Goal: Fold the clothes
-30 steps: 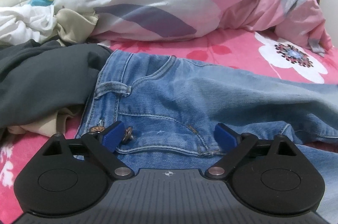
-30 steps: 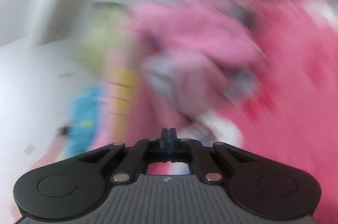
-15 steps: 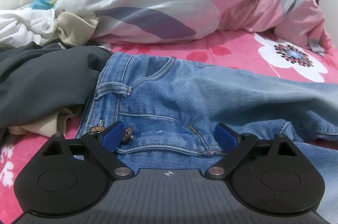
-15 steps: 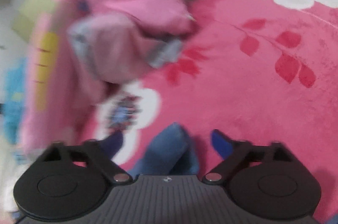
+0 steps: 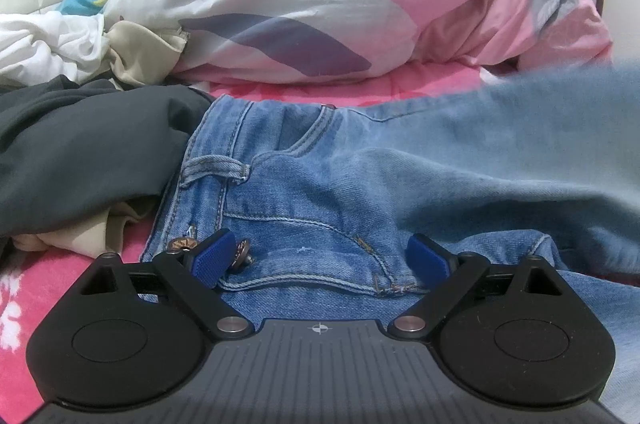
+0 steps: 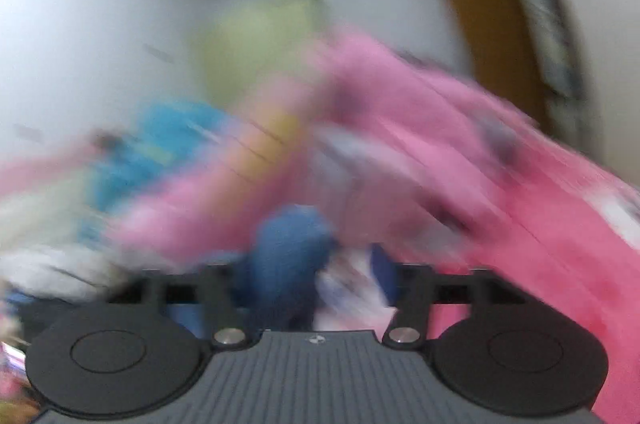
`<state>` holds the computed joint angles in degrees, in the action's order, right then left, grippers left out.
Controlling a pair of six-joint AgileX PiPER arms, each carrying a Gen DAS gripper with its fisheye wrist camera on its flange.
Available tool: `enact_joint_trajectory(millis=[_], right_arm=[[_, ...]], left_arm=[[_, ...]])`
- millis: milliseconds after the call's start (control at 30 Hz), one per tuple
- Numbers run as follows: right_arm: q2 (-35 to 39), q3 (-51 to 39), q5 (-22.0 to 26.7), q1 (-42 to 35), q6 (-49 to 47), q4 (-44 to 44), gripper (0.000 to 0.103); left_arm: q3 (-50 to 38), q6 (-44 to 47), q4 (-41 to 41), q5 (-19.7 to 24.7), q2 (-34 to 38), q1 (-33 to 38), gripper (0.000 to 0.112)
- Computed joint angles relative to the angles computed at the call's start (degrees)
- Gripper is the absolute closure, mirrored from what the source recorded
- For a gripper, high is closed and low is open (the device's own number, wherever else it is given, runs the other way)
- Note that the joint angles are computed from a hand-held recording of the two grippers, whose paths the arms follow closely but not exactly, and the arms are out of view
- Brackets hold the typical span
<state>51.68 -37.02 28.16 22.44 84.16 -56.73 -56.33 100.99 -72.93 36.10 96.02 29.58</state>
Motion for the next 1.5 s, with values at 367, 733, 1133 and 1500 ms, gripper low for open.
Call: enact_joint_trajectory(millis=[367,733,1133,1500], right_arm=[[5.0,-4.81,17.72,-4.48,-4.55,13.6,0.034],[49.18,-44.78,19.0,3.29,-43.31,24.54,0.032],[53.47,-50.41,19.74,-4.73,-42.86,42.61,0.091],[9.74,-28.67,7.98,-39.31,-72.21,77.1,0.091]], left_arm=[[0.24,0.05,0.37,-0.86,-0.29,-0.57,0.018],[0.62,0.62,0.04,-1.26,-0.43,-0.72,0.017],[0.5,0.65,-0.04,-1.3,-0.31,-0.84,0.017],[0.77,0.39,0.38,-1.99,-0.75,-1.25,0.017]])
